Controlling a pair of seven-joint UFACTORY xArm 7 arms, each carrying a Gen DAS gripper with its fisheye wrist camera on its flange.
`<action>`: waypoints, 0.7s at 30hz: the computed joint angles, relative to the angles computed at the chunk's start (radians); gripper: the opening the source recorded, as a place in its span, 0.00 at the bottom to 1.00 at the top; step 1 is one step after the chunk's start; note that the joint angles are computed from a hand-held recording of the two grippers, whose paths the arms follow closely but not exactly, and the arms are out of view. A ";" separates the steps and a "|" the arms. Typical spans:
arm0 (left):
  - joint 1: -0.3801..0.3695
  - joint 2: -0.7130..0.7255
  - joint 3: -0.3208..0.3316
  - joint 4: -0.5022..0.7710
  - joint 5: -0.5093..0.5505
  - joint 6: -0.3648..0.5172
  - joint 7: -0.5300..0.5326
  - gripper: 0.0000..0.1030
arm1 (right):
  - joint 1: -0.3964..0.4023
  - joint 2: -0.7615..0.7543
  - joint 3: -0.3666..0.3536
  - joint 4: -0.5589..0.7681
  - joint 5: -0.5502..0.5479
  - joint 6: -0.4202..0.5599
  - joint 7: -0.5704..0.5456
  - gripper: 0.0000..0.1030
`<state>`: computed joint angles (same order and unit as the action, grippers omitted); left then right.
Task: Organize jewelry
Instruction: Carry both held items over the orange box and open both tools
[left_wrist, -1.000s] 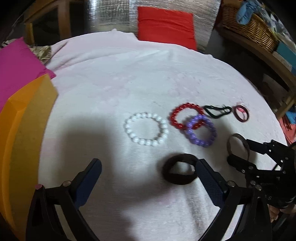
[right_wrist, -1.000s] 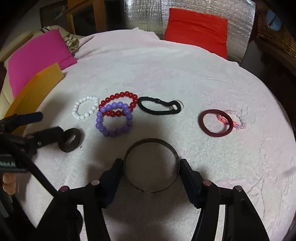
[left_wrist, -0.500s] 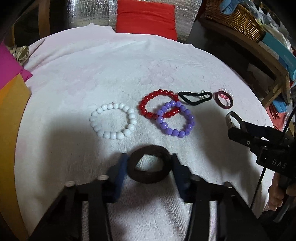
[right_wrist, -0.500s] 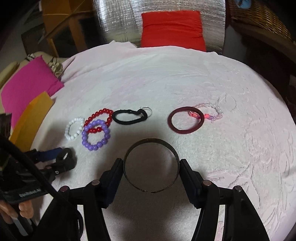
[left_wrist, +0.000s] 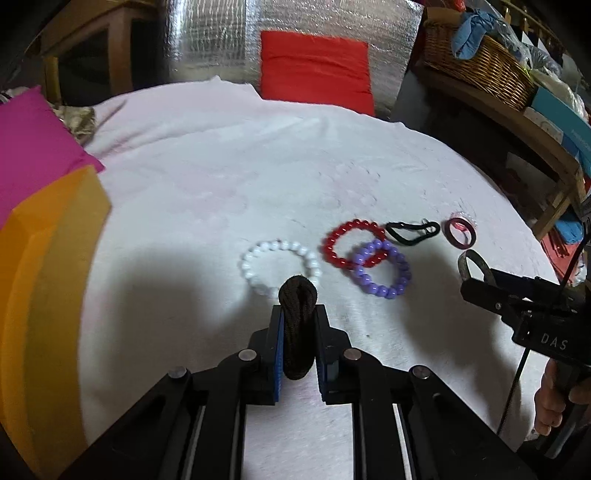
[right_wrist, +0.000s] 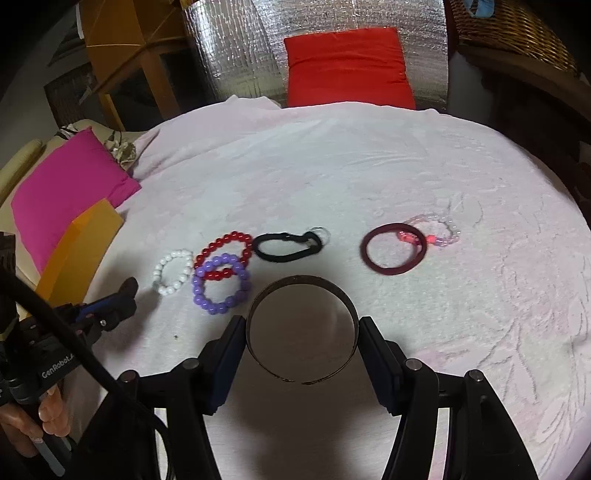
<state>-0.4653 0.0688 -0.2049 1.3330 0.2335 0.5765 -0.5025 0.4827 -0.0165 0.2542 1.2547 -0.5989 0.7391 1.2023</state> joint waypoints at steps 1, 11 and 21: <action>0.000 -0.011 0.002 -0.010 0.009 -0.006 -0.010 0.15 | 0.003 0.006 0.003 0.006 -0.007 0.003 0.005 0.63; 0.085 -0.222 -0.031 -0.168 0.125 -0.124 -0.173 0.15 | 0.062 0.064 0.004 0.071 -0.149 -0.046 0.111 0.63; 0.315 -0.422 -0.118 -0.304 0.362 -0.110 -0.456 0.15 | 0.191 0.226 -0.040 0.258 -0.244 -0.062 0.134 0.63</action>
